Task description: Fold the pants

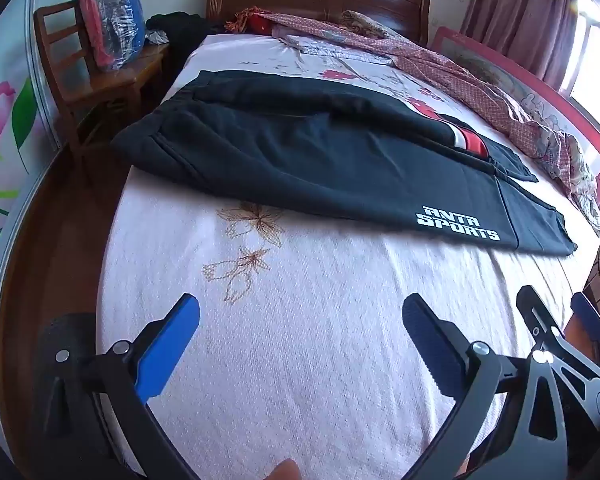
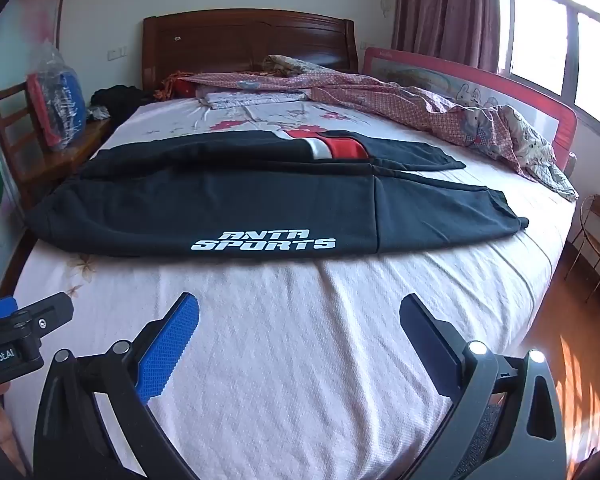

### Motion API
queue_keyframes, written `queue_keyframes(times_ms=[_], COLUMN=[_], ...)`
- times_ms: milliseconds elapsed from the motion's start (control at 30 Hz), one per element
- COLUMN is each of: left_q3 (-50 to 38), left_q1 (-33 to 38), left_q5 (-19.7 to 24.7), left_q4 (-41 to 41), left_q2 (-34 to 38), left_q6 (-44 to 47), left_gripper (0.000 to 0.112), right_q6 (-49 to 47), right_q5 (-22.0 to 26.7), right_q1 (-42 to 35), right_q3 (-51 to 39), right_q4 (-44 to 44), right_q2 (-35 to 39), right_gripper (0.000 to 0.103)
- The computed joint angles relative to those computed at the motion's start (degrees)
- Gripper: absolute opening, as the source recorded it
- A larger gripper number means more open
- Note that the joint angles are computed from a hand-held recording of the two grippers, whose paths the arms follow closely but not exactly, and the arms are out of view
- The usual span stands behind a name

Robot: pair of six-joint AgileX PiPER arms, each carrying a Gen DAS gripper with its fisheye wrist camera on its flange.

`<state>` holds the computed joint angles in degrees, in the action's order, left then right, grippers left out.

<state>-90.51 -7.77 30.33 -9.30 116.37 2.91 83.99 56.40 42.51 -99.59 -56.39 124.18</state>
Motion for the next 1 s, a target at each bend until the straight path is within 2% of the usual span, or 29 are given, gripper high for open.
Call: queue_keyframes(times_ms=[67,133,167,333,467,567,733,933,1000], left_q3=[0.53,-0.23,-1.87,-1.73,-5.62,-4.28,-5.48,-2.99,-4.56], left_q1=[-0.66,-0.68,0.69,1.04,1.13,0.59,0.68,0.2,0.41], left_q5=[-0.65,0.49,2.56,2.31,6.96,4.88,6.17,1.65,2.87], left_q4=[1.83,-0.08,-3.2,-4.38,-2.41,-0.34,-1.55,2.48,2.85], left_q2=[-0.36,0.0,0.78,0.88,3.03,2.45,3.39,1.96,3.07], left_q6=[-1.73,-1.37,0.88,1.65,-1.27,-2.48,-0.84,-4.26,-6.07], left_gripper=[0.101,0.101,0.101,0.101,0.101,0.101,0.101,0.101,0.101], right_q6=[-0.93,-1.01,-1.11,1.02,0.22,1.0,1.32,2.11,1.17], right_q5=[0.02,-0.02,0.07,-0.4,-0.28,-0.51,-0.97,-1.74,-3.29], right_q1=[-0.22,-0.28,-0.3,0.33,0.12,0.07,-0.1,-0.49,-1.32], right_q3=[-0.32,-0.42,-0.57,1.43,-0.05,0.35,1.14,1.7,1.07], right_q4=[1.0,1.01,1.02,-0.26,0.07,-0.27,-0.34,0.02,1.63], right_q2=[0.04,0.12,0.24,-0.83,0.03,0.04,-0.55,-1.14,-1.31], right_gripper=[0.1,0.1,0.1,0.1,0.1,0.1,0.1,0.1,0.1])
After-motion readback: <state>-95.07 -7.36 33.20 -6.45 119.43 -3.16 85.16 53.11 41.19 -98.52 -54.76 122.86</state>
